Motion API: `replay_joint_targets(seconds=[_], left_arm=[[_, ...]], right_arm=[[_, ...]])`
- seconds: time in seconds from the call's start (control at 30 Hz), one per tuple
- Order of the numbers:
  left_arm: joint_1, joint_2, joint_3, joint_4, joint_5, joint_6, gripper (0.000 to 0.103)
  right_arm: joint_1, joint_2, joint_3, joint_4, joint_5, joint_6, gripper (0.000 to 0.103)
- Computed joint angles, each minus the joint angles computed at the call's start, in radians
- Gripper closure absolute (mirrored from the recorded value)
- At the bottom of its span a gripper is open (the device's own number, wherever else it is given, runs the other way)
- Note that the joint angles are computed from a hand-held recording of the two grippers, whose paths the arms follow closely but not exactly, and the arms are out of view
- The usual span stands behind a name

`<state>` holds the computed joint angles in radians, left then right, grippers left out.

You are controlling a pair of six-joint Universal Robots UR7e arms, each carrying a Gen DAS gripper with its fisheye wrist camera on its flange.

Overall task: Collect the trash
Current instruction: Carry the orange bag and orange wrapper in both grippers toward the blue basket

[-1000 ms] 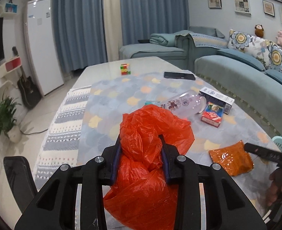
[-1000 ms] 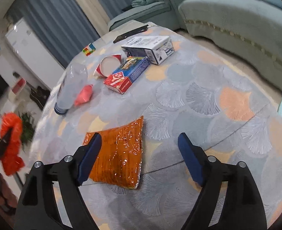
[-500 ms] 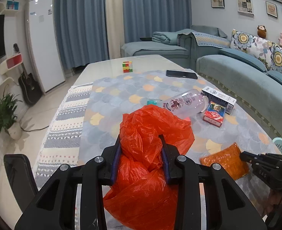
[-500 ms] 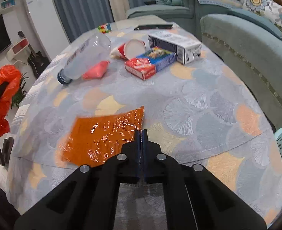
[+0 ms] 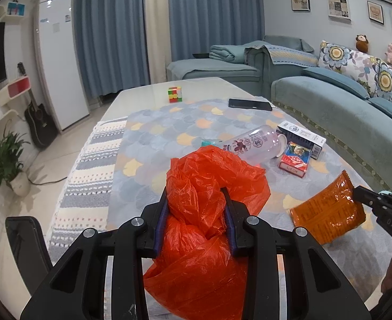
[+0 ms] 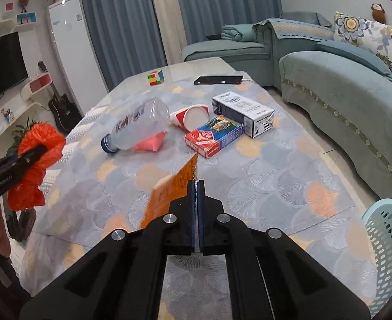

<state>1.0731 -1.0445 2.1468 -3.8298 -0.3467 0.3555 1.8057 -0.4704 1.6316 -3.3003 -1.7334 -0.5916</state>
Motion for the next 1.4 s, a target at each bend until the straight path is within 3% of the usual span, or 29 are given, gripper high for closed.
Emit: replay_joint_targets(seconds=[0.53, 0.83, 0.9, 1.0, 1.17, 1.3, 1.4], left_arm=[[-0.103, -0.035, 0.015, 0.003, 0.079, -0.004, 0.07], [-0.143, -0.066, 0.112, 0.142, 0.127, -0.242, 0.07], [-0.139, -0.074, 0.131, 0.227, 0.128, -0.328, 0.07], [-0.142, -0.058, 0.136, 0.201, 0.127, -0.309, 0.07], [-0.152, -0.015, 0.13, 0.088, 0.095, -0.206, 0.07], [-0.164, 0.035, 0.122, 0.001, 0.01, -0.118, 0.07], [-0.164, 0.068, 0.106, 0.021, -0.061, -0.127, 0.07]], right_arm=[[0.019, -0.096, 0.077, -0.131, 0.092, 0.016, 0.103], [-0.014, -0.148, 0.118, -0.144, 0.097, 0.015, 0.103], [-0.022, -0.168, 0.139, -0.155, 0.106, 0.017, 0.103], [-0.046, -0.218, 0.191, -0.188, 0.13, 0.02, 0.103], [-0.097, -0.301, 0.283, -0.262, 0.15, 0.009, 0.103], [-0.151, -0.363, 0.346, -0.324, 0.149, 0.02, 0.103], [-0.189, -0.403, 0.372, -0.348, 0.155, 0.036, 0.103]])
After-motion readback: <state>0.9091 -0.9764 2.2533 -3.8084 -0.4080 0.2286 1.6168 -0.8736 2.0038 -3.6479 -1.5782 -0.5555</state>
